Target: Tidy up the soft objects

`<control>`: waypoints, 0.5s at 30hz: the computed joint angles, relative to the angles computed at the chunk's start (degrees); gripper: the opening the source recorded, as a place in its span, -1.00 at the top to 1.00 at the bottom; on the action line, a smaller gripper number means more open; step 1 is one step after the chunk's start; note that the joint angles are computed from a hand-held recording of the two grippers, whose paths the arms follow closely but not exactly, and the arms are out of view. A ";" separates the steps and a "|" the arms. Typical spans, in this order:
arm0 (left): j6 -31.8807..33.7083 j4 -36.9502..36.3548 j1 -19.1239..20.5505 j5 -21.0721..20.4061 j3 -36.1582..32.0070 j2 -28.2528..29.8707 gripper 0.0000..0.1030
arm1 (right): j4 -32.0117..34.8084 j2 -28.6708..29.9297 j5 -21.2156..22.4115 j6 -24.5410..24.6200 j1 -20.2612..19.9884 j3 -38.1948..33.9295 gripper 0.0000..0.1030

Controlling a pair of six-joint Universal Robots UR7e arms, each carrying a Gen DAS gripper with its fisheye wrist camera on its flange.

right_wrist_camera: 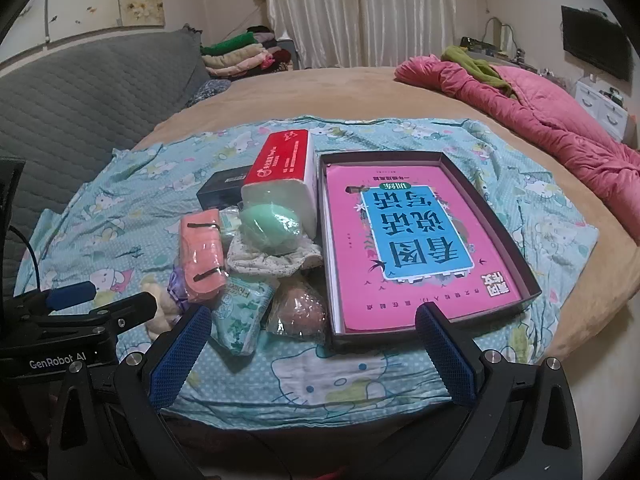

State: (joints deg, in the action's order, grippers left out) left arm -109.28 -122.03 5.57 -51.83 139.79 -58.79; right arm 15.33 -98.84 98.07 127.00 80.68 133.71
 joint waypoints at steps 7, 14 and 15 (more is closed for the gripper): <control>0.24 -0.14 0.00 -0.04 -0.07 0.05 -0.96 | 0.08 0.01 0.02 -0.01 0.05 -0.07 -0.97; 0.31 -0.40 0.07 0.08 -0.10 0.23 -0.96 | 0.20 -0.05 -0.07 -0.07 -0.09 -0.10 -0.97; 0.38 -0.53 0.09 0.08 -0.09 0.23 -0.96 | 0.17 -0.01 -0.02 -0.02 -0.05 -0.11 -0.97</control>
